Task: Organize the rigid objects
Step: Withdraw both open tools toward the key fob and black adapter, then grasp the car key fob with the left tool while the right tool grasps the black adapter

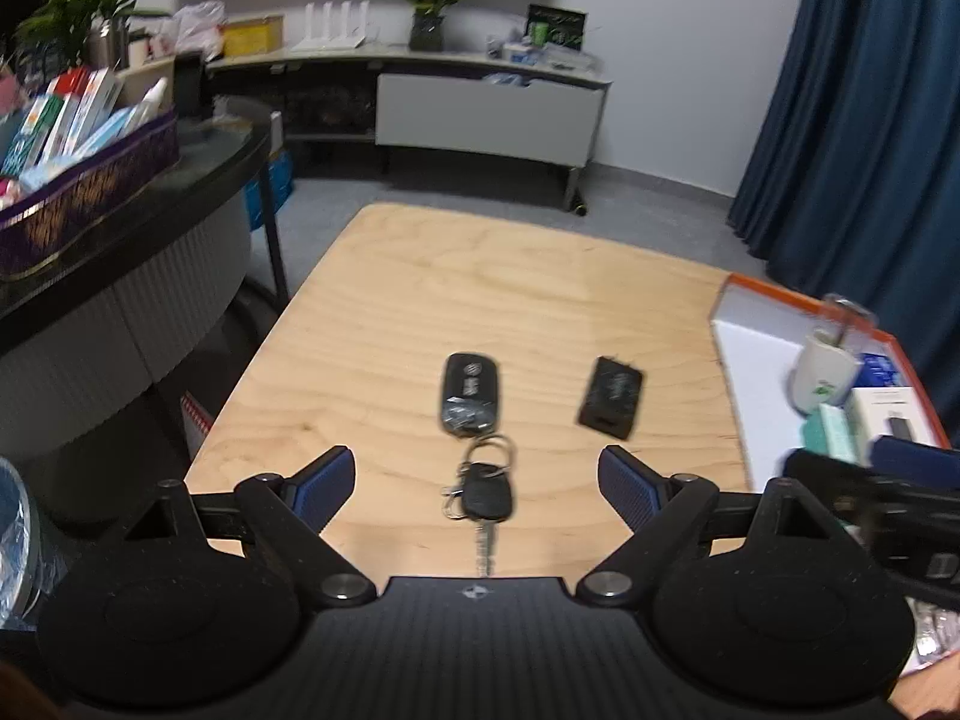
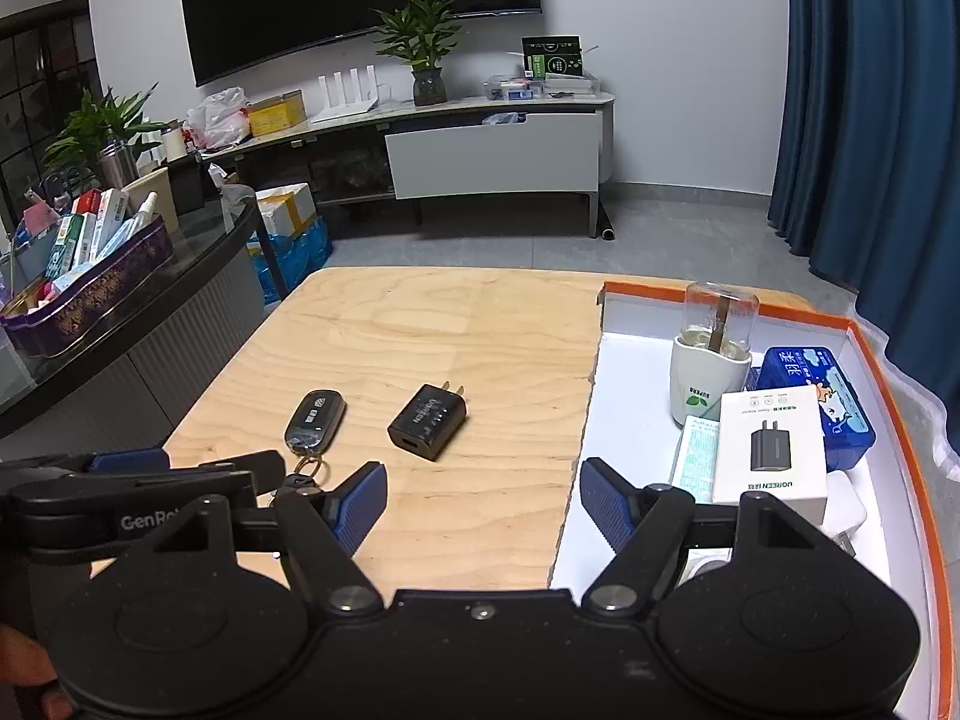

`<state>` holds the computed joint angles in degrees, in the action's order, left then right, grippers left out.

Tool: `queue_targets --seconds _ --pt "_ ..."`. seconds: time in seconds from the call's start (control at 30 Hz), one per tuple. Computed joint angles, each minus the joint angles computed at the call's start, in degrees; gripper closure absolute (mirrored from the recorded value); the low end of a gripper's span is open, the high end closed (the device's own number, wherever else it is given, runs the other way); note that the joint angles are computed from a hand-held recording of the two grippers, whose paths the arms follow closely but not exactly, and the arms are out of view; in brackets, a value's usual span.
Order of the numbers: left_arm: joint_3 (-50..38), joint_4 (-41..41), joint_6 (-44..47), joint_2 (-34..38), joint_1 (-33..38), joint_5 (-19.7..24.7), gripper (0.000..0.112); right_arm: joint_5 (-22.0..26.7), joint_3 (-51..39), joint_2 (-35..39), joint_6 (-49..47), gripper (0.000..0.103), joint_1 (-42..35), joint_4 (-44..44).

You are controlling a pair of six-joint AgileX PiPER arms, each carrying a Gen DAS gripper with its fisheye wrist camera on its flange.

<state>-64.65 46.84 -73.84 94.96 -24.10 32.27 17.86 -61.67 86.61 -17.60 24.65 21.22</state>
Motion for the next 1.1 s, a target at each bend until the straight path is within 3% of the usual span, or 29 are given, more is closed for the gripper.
queue_targets --seconds 0.17,0.47,0.57,0.73,0.83,0.9,1.1 --pt "-0.6 -1.7 1.9 3.2 3.6 -3.3 0.022 -0.5 0.1 1.2 -3.6 0.019 -0.6 4.0" --pt "-9.5 -7.4 12.8 13.1 7.4 -4.9 0.026 0.1 -2.8 5.5 -6.2 0.019 -0.3 6.1" --pt "-10.2 -1.6 9.8 14.6 6.9 -4.3 0.031 0.4 -4.1 7.0 -5.1 0.019 -0.2 5.1" --pt "-7.1 3.7 8.3 13.0 7.6 -8.8 0.076 1.1 -6.8 9.7 -4.4 0.019 0.6 5.1" --pt "-4.7 0.9 9.9 11.4 9.4 -13.4 0.077 2.2 -9.2 11.8 -4.2 0.019 1.3 5.5" --pt "-2.5 2.1 7.2 9.7 10.2 -15.3 0.077 2.8 -11.1 13.3 -3.0 0.019 2.1 4.5" --pt "3.1 15.6 -10.0 4.1 10.7 -19.0 0.077 5.9 -20.3 20.4 10.7 0.019 5.3 -6.6"
